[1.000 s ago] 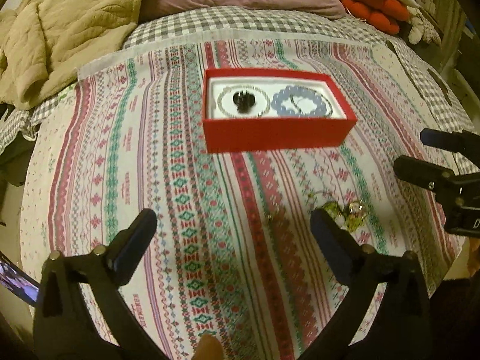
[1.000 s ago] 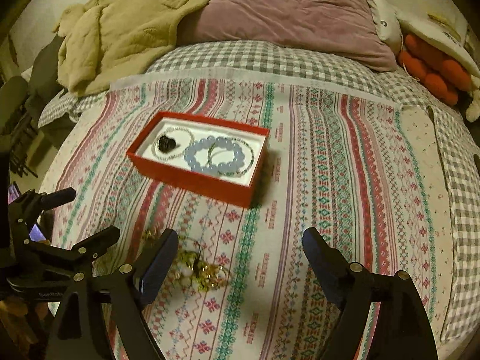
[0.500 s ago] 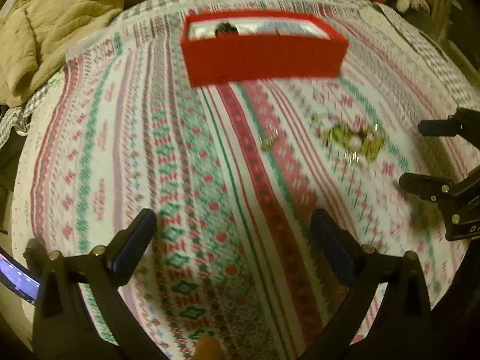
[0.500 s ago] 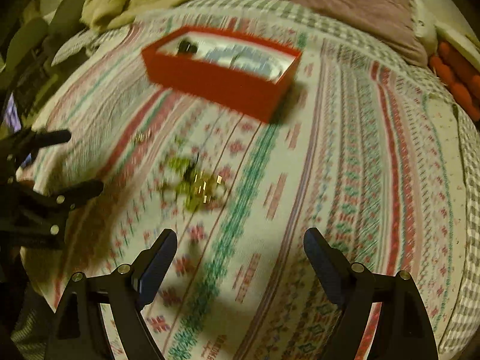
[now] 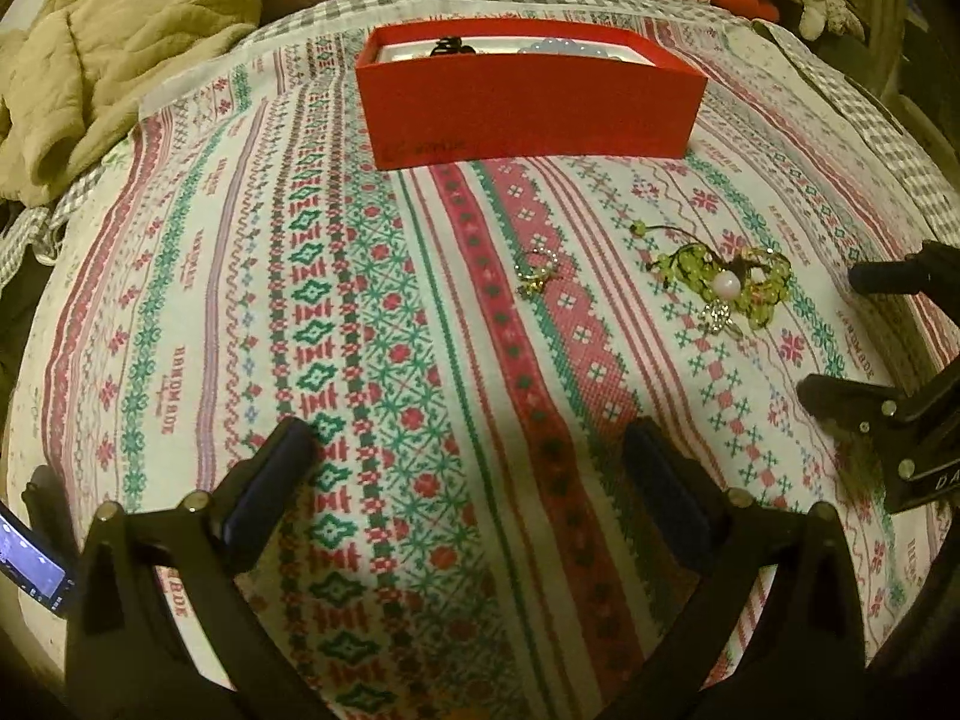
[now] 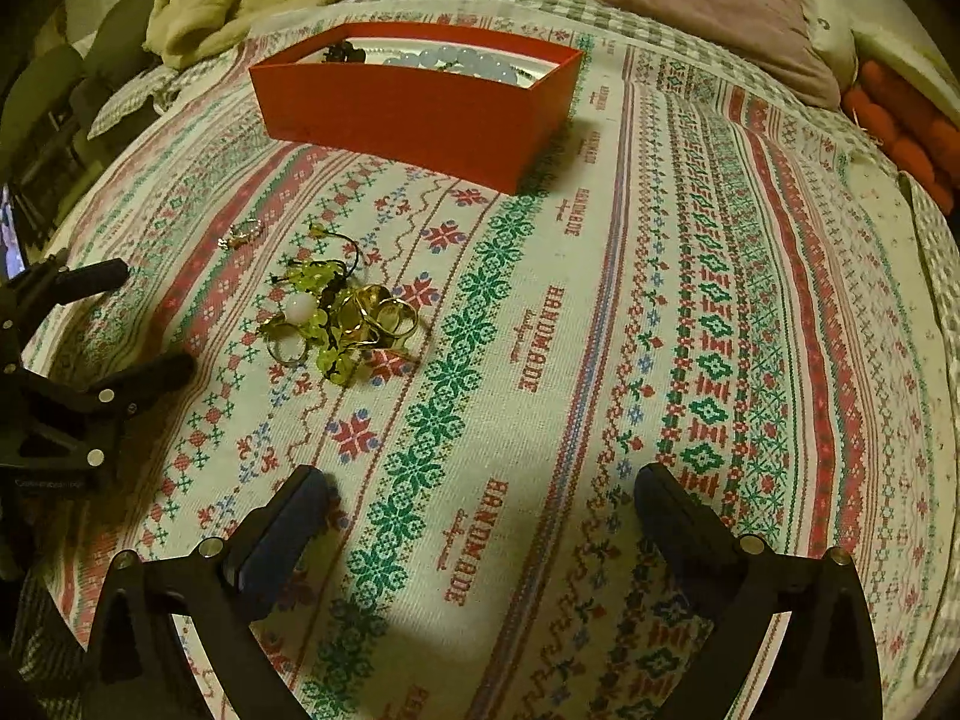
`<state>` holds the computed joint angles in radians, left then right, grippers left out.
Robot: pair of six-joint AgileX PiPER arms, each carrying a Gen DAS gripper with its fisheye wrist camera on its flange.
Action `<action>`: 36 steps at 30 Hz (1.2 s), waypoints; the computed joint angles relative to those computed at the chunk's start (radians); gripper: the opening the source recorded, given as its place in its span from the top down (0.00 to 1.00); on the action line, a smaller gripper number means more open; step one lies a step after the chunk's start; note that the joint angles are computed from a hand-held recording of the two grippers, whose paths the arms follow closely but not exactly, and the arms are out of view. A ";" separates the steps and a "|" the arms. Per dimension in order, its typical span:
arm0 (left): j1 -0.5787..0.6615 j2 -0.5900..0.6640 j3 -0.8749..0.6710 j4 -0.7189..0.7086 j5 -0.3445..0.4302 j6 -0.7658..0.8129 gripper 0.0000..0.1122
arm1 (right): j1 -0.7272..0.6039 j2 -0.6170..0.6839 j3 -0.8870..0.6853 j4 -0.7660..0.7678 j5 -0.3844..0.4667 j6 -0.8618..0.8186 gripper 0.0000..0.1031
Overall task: Organize jewelry
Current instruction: 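Move both open grippers back toward the green earrings and gold rings, then grasp the green beaded earring with the right gripper and lift it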
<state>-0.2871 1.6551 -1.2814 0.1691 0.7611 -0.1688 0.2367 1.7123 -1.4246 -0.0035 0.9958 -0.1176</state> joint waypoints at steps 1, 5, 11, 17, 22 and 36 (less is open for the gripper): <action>-0.001 0.003 -0.005 0.000 0.006 0.001 0.08 | 0.006 0.006 -0.015 -0.008 0.021 0.010 0.00; 0.003 0.011 -0.023 -0.011 0.023 0.014 0.08 | -0.003 0.034 -0.080 0.023 0.081 0.026 0.02; 0.009 0.016 -0.048 -0.031 0.053 0.039 0.08 | -0.011 0.012 -0.074 0.105 0.070 -0.022 0.31; 0.004 0.009 -0.051 -0.042 0.065 0.063 0.09 | -0.033 0.076 -0.162 0.251 0.123 -0.077 0.58; 0.007 0.005 -0.045 -0.053 0.064 0.071 0.09 | -0.014 0.097 -0.186 0.271 0.114 -0.066 0.74; 0.007 0.013 -0.073 -0.153 0.065 0.151 0.19 | -0.042 0.087 -0.196 0.200 0.107 -0.018 0.92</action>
